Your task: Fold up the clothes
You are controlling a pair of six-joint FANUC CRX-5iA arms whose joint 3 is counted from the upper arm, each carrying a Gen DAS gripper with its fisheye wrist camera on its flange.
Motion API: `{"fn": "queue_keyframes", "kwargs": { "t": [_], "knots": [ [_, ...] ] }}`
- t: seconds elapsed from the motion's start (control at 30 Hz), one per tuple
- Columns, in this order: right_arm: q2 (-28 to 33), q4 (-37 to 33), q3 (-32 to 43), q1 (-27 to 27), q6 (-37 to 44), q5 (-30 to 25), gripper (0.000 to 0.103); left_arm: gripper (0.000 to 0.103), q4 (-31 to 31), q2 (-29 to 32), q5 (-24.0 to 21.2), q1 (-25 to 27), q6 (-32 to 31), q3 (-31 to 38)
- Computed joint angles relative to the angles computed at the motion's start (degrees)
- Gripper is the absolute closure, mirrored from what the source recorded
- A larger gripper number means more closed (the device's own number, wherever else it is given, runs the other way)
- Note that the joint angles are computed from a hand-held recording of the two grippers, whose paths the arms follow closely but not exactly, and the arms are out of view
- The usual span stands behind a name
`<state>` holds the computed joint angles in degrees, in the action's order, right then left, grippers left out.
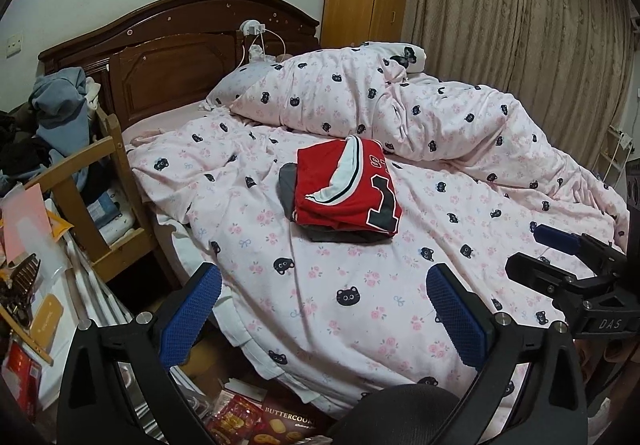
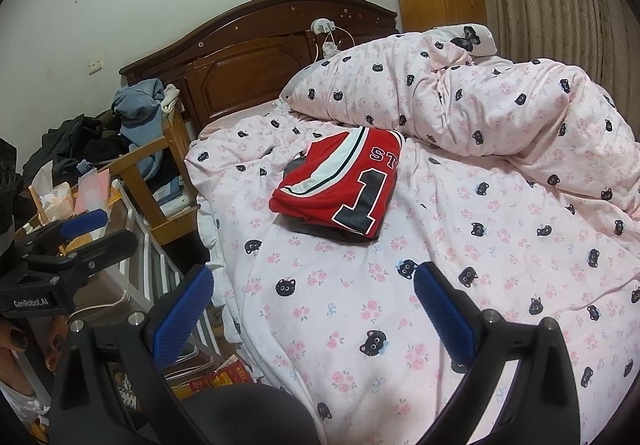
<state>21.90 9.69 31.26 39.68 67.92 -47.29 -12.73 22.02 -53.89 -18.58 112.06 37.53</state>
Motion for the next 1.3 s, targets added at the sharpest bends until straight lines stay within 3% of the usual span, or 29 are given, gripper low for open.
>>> {"fn": "queue_keyframes", "kwargs": {
  "t": [1.3],
  "knots": [
    [-3.09,2.33,-4.33,0.73,-2.98,2.21,0.001,0.001,0.32,-2.17,-0.04,-0.17,-0.52,-2.25]
  ]
}}
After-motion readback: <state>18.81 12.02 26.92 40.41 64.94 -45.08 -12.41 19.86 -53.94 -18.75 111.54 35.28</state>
